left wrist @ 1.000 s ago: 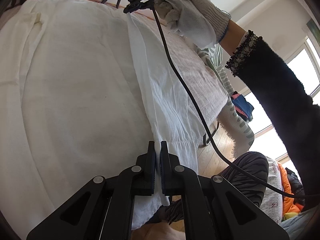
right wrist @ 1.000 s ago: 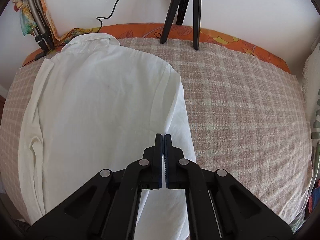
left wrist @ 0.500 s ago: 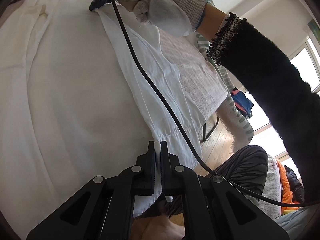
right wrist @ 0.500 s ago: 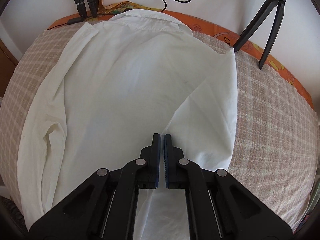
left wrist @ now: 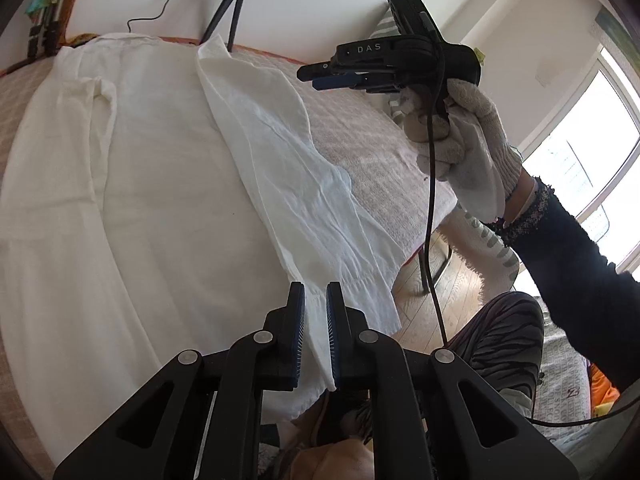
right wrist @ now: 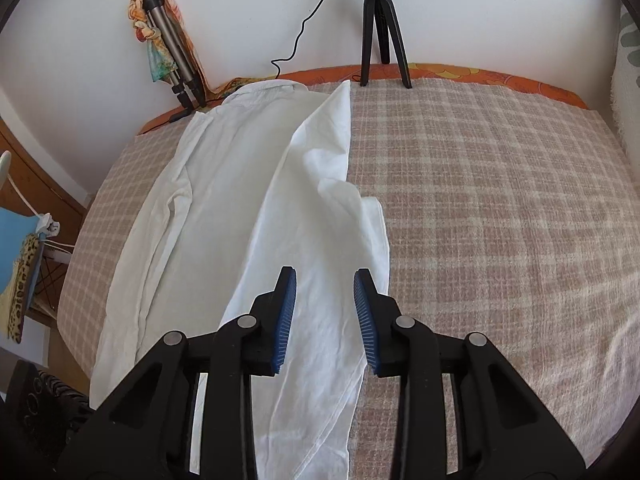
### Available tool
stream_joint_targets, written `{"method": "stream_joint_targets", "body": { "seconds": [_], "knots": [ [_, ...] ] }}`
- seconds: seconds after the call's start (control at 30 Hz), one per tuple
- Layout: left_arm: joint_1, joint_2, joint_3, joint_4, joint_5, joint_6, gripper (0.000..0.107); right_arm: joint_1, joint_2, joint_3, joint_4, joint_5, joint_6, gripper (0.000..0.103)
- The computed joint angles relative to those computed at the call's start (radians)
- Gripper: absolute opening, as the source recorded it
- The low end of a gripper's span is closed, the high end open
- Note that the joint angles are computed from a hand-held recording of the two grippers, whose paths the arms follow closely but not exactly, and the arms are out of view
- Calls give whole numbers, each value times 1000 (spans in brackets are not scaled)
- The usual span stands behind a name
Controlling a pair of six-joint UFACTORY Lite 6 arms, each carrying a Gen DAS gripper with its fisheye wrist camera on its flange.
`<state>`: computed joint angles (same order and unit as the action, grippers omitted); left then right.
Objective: Fold small clothes
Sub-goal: 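Fold the held side edge toward the shirt's centre with the right tool, then open the right tool and pull it back from the folded side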
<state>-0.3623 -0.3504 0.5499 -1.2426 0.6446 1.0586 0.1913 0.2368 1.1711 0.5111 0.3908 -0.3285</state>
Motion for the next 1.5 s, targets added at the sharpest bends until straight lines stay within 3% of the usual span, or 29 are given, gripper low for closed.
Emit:
{"method": "stream_joint_targets", "body": {
  "seconds": [0.2, 0.37, 0.63, 0.8, 0.9, 0.97, 1.1, 1.27, 1.33, 1.43, 1.5],
  "knots": [
    [-102, 156, 73, -46, -60, 51, 9, 39, 18, -114, 355, -61, -342, 32],
    [-151, 209, 80, -64, -127, 67, 9, -21, 181, 42, 512, 1, -458, 32],
    [-112, 184, 43, -92, -81, 123, 9, -34, 511, 503, 95, 21, 3, 32],
    [-40, 167, 9, -109, -8, 171, 9, -25, 760, 866, -337, 126, 439, 32],
    [-22, 154, 7, -85, 13, 161, 9, -9, 826, 974, -437, 174, 485, 32],
    [-22, 141, 9, -57, 15, 128, 9, -23, 752, 892, -389, 148, 452, 32],
    [-5, 93, 0, -33, 36, 97, 9, -72, 444, 534, -177, 37, 228, 32],
    [-26, -24, -37, -22, 0, 50, 9, -149, 66, 130, 85, 50, -91, 32],
    [-80, -49, -43, -25, -62, 11, 9, -190, -81, -28, 174, 67, -201, 32],
    [-200, -18, -8, -44, -172, -34, 30, -298, -266, -230, 355, 134, -399, 34],
    [-330, 33, 38, -32, -293, -100, 45, -381, -363, -341, 425, 186, -492, 40]
  ]
}}
